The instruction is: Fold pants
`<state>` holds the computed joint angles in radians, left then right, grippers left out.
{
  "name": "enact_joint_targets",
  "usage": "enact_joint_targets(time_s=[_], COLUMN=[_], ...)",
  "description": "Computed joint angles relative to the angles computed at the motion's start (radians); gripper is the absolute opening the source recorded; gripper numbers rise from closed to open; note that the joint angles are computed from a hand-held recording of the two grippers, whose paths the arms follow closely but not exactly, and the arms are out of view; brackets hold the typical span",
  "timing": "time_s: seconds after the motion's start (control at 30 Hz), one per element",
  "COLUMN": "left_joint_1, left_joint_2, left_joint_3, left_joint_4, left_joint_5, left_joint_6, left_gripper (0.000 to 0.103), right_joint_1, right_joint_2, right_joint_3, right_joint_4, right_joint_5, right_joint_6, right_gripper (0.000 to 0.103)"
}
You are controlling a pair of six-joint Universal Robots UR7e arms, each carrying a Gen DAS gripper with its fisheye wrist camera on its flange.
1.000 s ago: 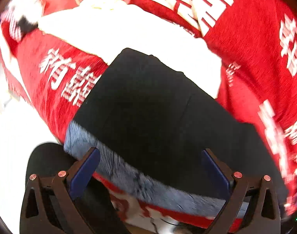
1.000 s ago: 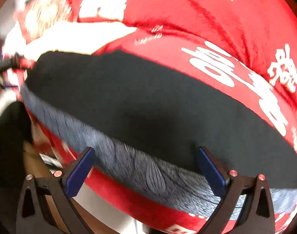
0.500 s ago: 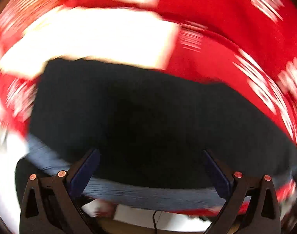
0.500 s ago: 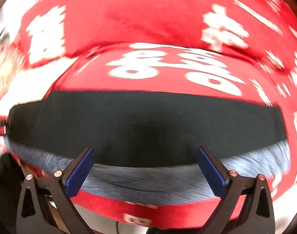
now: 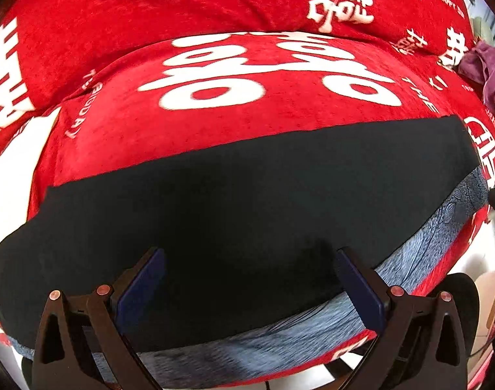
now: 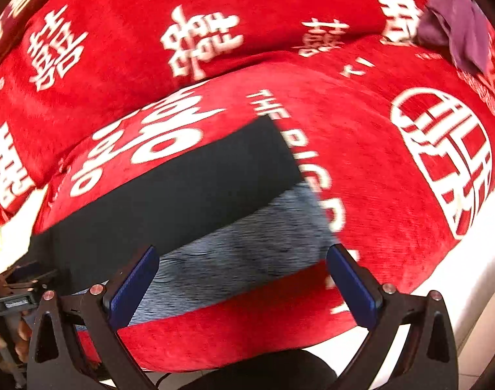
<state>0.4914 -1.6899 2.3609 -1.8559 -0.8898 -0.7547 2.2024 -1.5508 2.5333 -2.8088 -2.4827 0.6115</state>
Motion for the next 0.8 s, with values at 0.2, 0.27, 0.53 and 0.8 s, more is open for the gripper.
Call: enact_joint_targets(time_s=[0.2,0.27,0.53,0.8], left_joint_1=[0.015,0.017,0.014,0.014], left_joint_2=[0.052,0.058,0.123,0.132], left_joint_3=[0.020,0.012,-0.015,-0.017], left_joint_4=[-0.045,-0.041,-0.037,-0.037], left_joint_5=[0.014,0.011,0.016,0.023], left_joint_6=[-0.024,-0.033,-0.085,-0.109], left_gripper=[0.103,0.103,0.103,0.103], right_joint_1=[-0.079,-0.113,-0.226,-0.270], right_joint_2=[-0.075,-0.084,-0.074,-0.087], right_joint_3=[0.065,0.086,0.137,0.199], right_joint_4=[-0.069,-0.097,-0.255,-0.411], right_joint_5=[0.085,0.118,0.222,0.358], right_joint_6=[-0.068,-0.092,-0.196,-0.312], right_gripper=[0.103,0.103,0.103,0.103])
